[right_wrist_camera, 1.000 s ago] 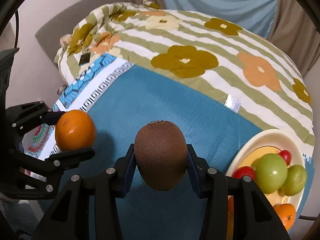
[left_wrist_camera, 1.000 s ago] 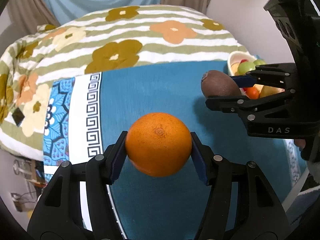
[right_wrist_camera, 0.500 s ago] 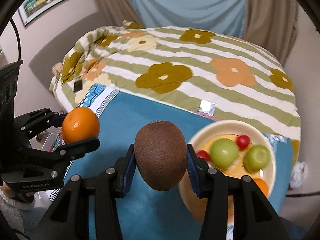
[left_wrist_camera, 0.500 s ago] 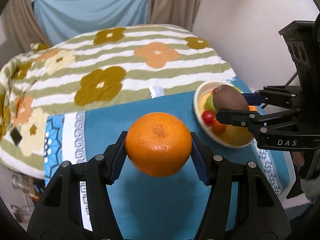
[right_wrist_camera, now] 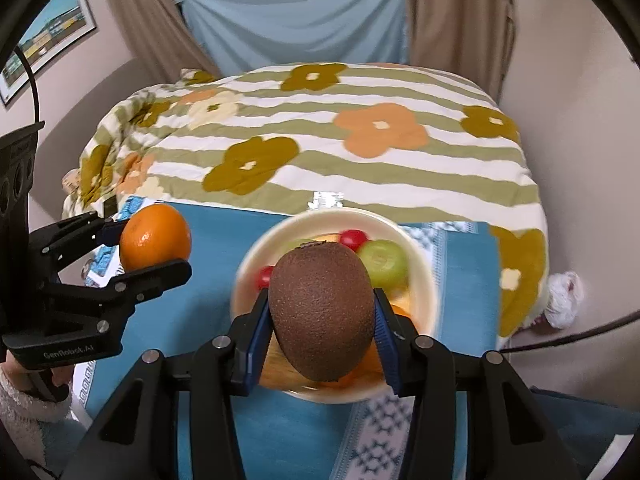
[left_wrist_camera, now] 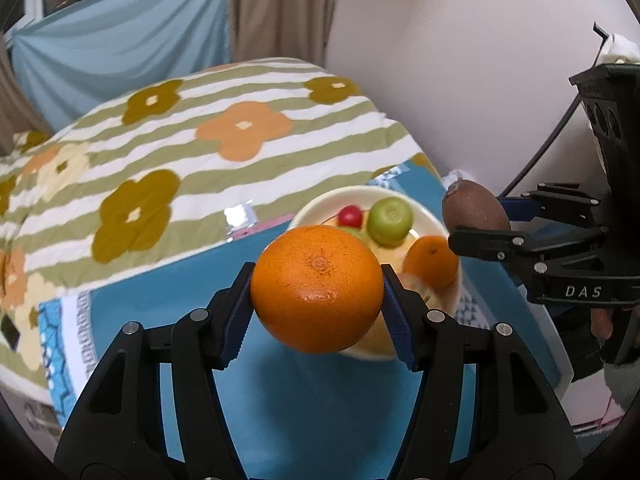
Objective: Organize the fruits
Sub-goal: 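Carry the orange onto the duck plate and open the left tool while the right tool carries the kiwi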
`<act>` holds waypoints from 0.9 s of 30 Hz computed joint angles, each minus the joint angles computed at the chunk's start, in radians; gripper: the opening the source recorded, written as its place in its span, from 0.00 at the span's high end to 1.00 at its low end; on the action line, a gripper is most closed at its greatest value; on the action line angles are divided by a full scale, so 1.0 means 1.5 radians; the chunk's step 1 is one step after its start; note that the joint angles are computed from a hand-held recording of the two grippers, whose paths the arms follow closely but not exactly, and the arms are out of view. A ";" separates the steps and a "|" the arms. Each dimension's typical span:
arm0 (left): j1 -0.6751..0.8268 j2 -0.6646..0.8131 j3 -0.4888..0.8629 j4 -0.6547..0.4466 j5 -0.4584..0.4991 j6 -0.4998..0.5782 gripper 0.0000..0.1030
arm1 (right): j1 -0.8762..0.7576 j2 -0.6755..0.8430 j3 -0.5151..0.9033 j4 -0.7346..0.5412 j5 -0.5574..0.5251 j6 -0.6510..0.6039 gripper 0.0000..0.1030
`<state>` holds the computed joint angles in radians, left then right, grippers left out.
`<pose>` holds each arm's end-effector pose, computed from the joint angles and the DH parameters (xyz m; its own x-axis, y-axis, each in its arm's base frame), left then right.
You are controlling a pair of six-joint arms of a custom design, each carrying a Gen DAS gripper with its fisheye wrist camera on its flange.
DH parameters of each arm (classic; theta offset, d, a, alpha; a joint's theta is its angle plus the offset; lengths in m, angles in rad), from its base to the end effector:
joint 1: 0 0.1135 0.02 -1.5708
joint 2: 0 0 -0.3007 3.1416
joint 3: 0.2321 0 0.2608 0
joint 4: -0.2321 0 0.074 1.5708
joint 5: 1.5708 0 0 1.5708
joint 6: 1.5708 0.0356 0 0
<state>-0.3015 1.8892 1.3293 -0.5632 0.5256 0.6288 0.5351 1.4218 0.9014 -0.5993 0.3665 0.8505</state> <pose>0.3828 -0.1377 0.2207 -0.4231 0.6644 -0.6161 0.8818 0.4584 -0.1112 0.2406 0.1278 0.2402 -0.7674 0.3608 -0.5300 0.3565 0.9272 0.1149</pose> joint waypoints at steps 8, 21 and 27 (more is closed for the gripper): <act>-0.100 0.043 0.019 0.035 -0.033 -0.050 0.38 | -0.053 -0.074 -0.074 0.015 -0.012 -0.012 0.58; -0.171 0.092 0.028 0.055 -0.083 -0.086 0.04 | -0.113 -0.139 -0.155 0.041 -0.046 -0.031 0.58; -0.134 0.063 0.021 0.067 -0.073 -0.105 0.00 | -0.128 -0.142 -0.161 0.053 -0.055 -0.047 0.58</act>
<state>-0.5023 1.9832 1.3609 -0.4627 0.4161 0.4709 0.3435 1.2081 0.6594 -0.5200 0.2844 0.7794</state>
